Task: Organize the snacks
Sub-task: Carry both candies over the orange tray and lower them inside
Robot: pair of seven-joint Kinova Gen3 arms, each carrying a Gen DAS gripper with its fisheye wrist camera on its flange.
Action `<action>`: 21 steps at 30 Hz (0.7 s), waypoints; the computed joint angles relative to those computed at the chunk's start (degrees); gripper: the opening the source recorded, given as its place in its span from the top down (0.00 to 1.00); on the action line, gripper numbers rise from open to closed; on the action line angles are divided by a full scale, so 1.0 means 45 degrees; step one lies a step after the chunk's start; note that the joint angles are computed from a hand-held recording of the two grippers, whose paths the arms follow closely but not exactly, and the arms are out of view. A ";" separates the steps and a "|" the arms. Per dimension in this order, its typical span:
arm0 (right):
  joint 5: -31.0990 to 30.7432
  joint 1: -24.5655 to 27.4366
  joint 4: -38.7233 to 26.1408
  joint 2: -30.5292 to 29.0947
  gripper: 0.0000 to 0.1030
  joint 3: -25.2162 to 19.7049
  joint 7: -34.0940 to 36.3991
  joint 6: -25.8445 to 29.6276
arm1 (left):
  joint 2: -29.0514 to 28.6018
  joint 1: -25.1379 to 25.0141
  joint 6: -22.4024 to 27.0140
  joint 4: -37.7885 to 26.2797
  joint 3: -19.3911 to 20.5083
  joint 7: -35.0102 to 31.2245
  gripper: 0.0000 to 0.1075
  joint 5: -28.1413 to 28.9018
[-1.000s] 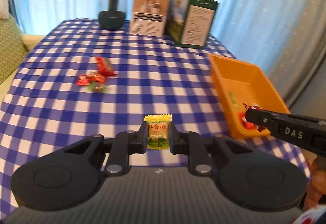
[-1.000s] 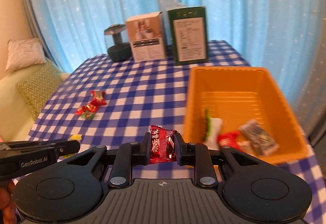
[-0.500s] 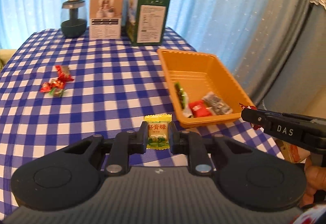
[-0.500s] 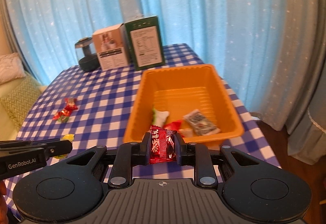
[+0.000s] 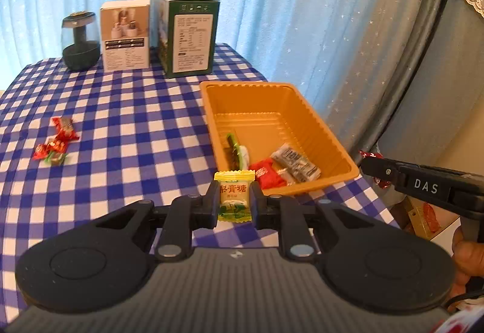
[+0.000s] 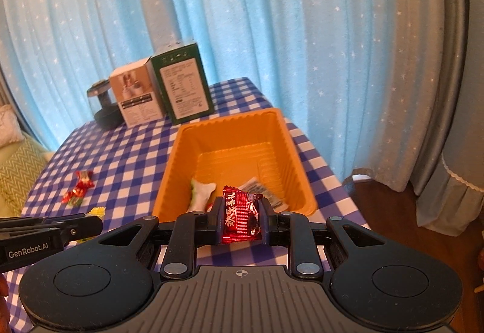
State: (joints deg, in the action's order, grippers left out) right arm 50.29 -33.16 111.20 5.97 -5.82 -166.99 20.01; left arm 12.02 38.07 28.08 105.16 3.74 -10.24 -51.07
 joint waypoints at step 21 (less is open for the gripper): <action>-0.3291 0.0524 -0.1425 0.1630 0.77 0.1375 0.3875 -0.1444 | 0.2482 -0.0358 -0.0585 -0.3055 -0.0924 -0.5034 0.84 0.3925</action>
State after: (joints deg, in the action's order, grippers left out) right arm 35.48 -30.80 104.78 13.31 0.37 -149.56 13.51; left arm 23.18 36.46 25.44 91.41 -0.41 -32.90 -33.41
